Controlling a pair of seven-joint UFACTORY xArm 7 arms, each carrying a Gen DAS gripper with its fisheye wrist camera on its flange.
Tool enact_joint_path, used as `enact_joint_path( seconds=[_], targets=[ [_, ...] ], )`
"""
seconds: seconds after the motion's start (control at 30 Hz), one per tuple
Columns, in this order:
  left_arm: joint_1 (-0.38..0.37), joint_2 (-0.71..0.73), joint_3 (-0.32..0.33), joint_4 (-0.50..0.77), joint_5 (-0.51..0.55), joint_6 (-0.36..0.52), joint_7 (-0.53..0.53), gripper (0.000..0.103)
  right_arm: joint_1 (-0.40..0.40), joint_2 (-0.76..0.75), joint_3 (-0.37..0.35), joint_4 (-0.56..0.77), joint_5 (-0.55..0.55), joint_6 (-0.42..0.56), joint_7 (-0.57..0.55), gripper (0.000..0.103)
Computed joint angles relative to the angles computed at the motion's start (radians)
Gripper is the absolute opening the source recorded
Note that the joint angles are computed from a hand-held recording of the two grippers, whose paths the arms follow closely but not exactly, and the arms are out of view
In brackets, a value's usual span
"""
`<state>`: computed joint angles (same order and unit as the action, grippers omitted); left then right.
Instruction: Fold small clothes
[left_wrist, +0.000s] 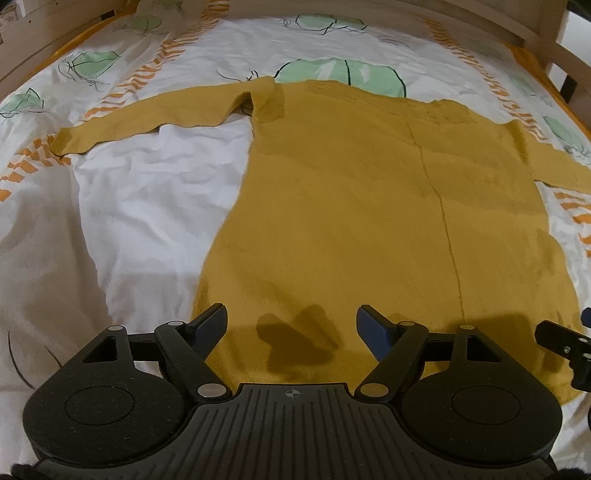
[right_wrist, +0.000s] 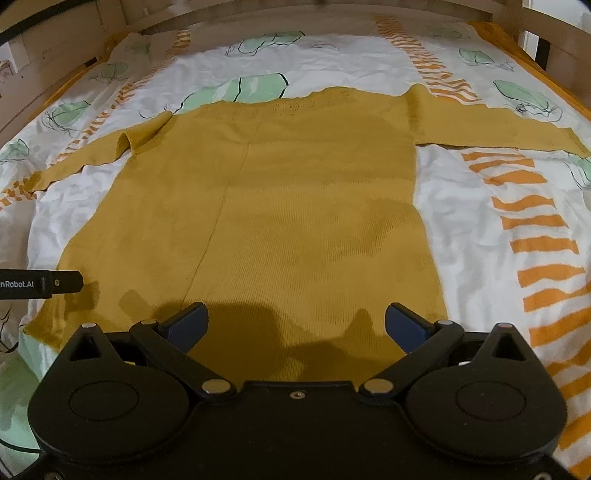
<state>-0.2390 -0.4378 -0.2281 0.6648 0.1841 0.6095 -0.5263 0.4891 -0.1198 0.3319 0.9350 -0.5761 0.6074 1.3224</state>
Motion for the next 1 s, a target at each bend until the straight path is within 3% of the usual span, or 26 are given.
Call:
enact_joint_path(
  seconds=[0.33, 0.57, 0.7, 0.87, 0.93, 1.0],
  targets=[
    [0.044, 0.092, 0.022, 0.054, 0.036, -0.064, -0.016, 0.076, -0.005, 0.091, -0.043, 0.074, -0.047, -0.03, -0.038, 0.102],
    [0.096, 0.173, 0.057, 0.089, 0.075, -0.189, -0.038, 0.076, -0.009, 0.153, -0.097, 0.111, -0.073, -0.123, -0.051, 0.102],
    [0.1, 0.235, 0.121, 0.109, -0.01, -0.298, 0.011, 0.076, -0.015, 0.19, -0.128, 0.125, -0.074, -0.206, -0.056, 0.102],
    [0.037, 0.318, 0.243, 0.141, -0.357, -0.428, 0.265, 0.076, -0.013, 0.238, -0.171, 0.154, -0.079, -0.296, -0.054, 0.102],
    [0.086, 0.353, 0.224, 0.169, -0.324, -0.44, 0.251, 0.076, -0.007, 0.257, -0.19, 0.167, -0.086, -0.33, -0.043, 0.102],
    [0.146, 0.387, 0.203, 0.197, -0.201, -0.456, 0.16, 0.076, -0.003, 0.277, -0.208, 0.177, -0.086, -0.37, -0.042, 0.102]
  ],
)
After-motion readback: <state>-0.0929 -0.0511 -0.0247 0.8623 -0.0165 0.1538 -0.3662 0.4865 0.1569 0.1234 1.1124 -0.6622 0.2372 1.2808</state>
